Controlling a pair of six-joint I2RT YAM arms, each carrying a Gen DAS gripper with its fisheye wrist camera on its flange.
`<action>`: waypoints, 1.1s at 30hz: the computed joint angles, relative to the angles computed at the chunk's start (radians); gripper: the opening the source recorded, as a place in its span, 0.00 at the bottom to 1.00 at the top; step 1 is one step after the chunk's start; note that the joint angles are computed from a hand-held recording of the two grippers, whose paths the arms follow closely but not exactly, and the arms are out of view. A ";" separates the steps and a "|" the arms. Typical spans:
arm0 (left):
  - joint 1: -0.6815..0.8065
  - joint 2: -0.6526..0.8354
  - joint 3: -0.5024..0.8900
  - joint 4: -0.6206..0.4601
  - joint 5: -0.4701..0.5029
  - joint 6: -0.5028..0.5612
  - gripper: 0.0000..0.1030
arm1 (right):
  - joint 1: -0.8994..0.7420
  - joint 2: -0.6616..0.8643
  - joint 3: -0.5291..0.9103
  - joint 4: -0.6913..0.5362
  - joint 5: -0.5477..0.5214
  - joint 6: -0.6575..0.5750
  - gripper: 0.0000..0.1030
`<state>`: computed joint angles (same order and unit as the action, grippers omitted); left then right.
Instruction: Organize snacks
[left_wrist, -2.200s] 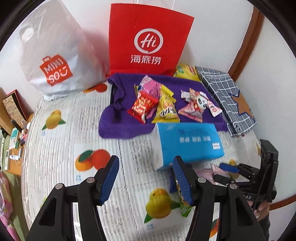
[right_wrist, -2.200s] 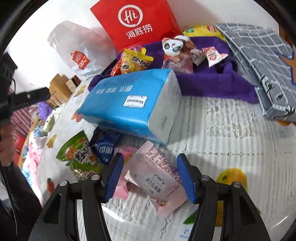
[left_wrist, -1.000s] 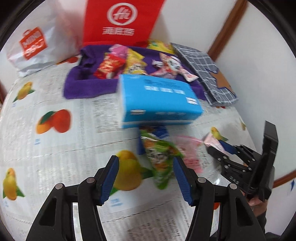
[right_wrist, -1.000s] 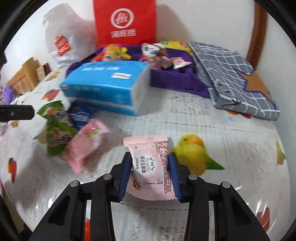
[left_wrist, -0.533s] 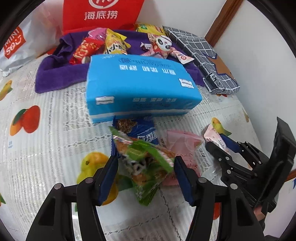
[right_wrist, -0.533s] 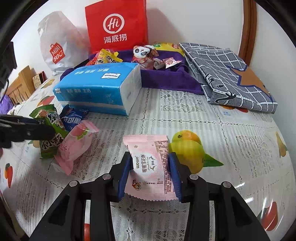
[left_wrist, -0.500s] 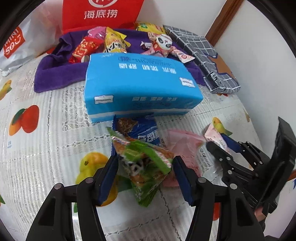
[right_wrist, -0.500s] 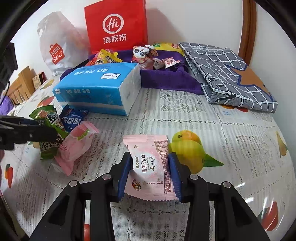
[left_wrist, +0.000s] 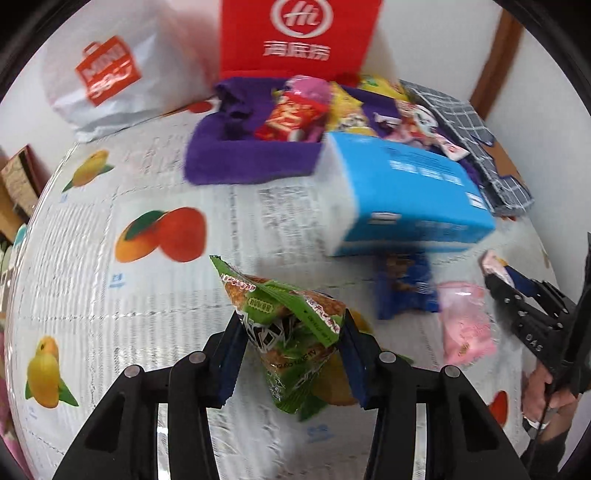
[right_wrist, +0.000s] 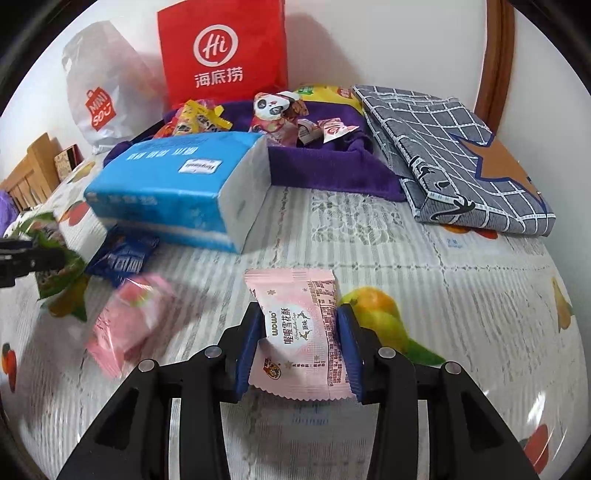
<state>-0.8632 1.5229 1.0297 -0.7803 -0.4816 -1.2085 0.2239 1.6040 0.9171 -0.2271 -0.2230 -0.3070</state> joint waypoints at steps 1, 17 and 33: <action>-0.005 -0.010 -0.019 0.017 -0.022 -0.004 0.44 | 0.005 0.003 0.002 0.004 0.008 0.002 0.40; -0.064 0.102 -0.010 0.043 -0.199 -0.056 0.46 | 0.003 0.022 0.022 -0.003 0.001 0.013 0.41; -0.065 0.086 -0.034 0.080 -0.197 -0.056 0.46 | 0.005 0.022 0.019 0.002 0.003 0.020 0.43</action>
